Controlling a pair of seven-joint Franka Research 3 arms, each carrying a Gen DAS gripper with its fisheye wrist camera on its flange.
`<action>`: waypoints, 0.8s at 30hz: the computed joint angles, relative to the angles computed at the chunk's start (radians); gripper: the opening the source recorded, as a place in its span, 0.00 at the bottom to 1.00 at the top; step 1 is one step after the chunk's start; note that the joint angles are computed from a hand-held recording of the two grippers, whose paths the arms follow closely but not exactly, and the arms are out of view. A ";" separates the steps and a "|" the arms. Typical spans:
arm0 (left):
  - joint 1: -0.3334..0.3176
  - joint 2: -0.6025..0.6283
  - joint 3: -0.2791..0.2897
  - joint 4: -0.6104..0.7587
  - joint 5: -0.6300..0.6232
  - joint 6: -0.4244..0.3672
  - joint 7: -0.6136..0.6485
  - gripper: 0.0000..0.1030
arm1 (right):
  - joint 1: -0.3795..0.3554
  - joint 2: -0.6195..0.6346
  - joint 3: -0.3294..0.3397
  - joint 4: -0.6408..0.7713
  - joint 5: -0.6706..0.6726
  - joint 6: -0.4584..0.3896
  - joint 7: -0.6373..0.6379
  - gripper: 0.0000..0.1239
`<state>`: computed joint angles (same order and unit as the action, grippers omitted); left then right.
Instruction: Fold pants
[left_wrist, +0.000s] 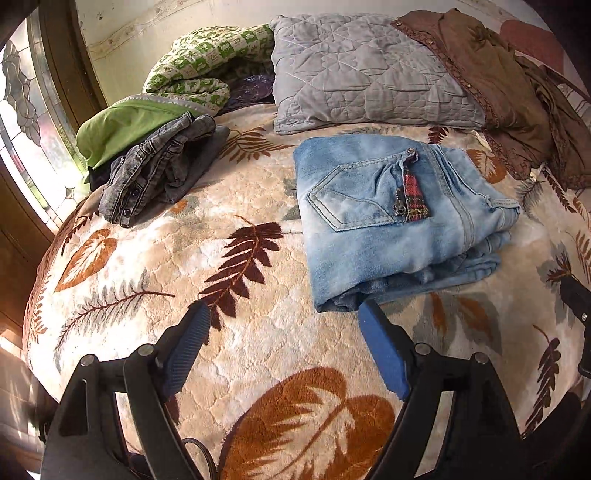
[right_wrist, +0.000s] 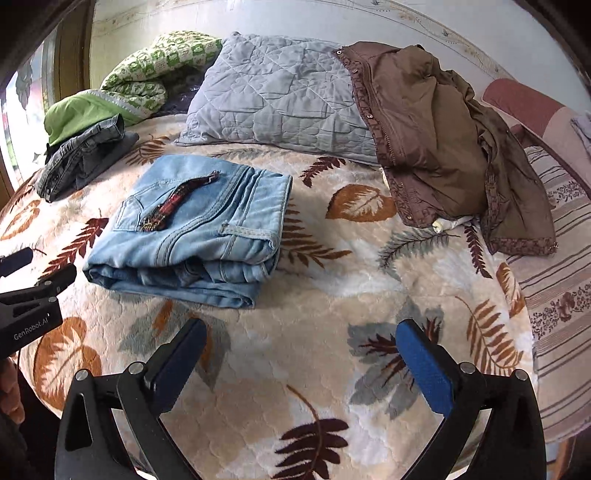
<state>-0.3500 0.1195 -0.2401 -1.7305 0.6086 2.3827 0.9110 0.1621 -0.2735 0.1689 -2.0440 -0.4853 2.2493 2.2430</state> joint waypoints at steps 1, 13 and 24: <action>-0.001 -0.011 0.000 -0.013 0.001 0.004 -0.009 0.81 | -0.001 -0.011 0.008 -0.008 -0.018 -0.007 0.007 0.83; -0.013 -0.060 -0.030 -0.082 -0.039 -0.004 0.060 0.81 | -0.019 -0.090 0.012 -0.087 0.024 0.047 -0.020 0.83; -0.017 -0.071 -0.044 -0.095 -0.176 0.025 0.170 0.81 | -0.049 -0.137 0.021 -0.139 0.087 0.050 -0.007 0.83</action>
